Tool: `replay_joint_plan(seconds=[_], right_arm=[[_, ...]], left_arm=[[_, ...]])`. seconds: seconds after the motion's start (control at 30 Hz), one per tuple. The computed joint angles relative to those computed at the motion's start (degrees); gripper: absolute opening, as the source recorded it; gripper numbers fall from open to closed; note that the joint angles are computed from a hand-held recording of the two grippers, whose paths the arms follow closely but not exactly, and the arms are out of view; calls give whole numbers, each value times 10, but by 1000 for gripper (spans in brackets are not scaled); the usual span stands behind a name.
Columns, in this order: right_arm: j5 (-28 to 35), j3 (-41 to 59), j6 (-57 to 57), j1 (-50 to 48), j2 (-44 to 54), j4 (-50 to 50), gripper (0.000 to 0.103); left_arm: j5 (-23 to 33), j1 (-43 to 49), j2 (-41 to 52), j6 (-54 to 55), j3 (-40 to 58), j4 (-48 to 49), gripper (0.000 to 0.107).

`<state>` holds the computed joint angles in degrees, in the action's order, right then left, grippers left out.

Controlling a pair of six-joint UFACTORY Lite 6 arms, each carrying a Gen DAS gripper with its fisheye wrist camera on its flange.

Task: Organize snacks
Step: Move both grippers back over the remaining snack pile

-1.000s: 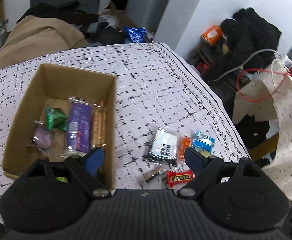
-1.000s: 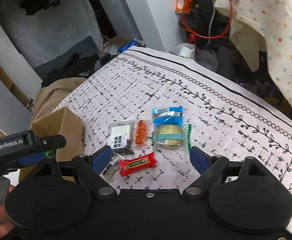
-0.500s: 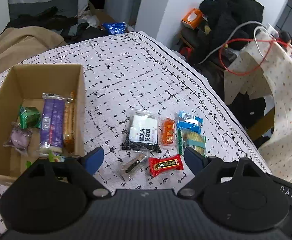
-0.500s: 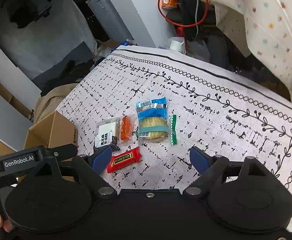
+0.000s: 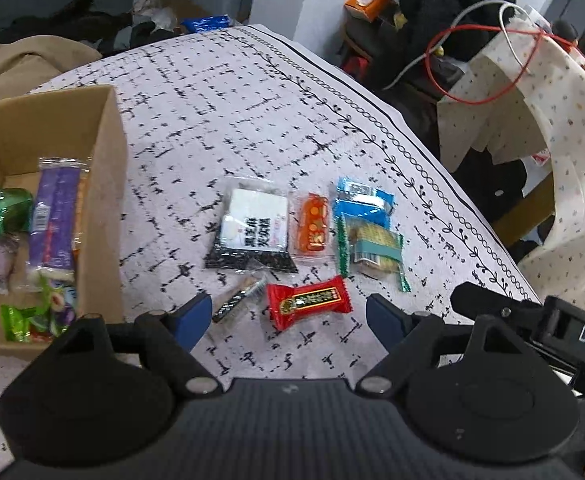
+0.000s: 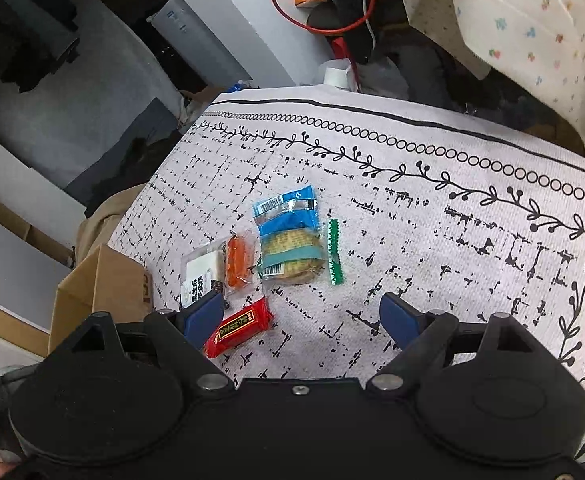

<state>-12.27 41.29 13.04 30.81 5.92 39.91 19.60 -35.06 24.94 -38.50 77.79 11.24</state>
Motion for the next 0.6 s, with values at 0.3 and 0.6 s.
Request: replay_joint_plan(seconds=[0.3, 0.6], right_arm=[[0, 3, 202, -28, 24, -205, 85], [-15, 2, 364, -55, 48, -361, 84]], left_arm=[[-7, -12, 51, 29, 35, -19, 83], [-28, -31, 111, -49, 74, 34, 83]])
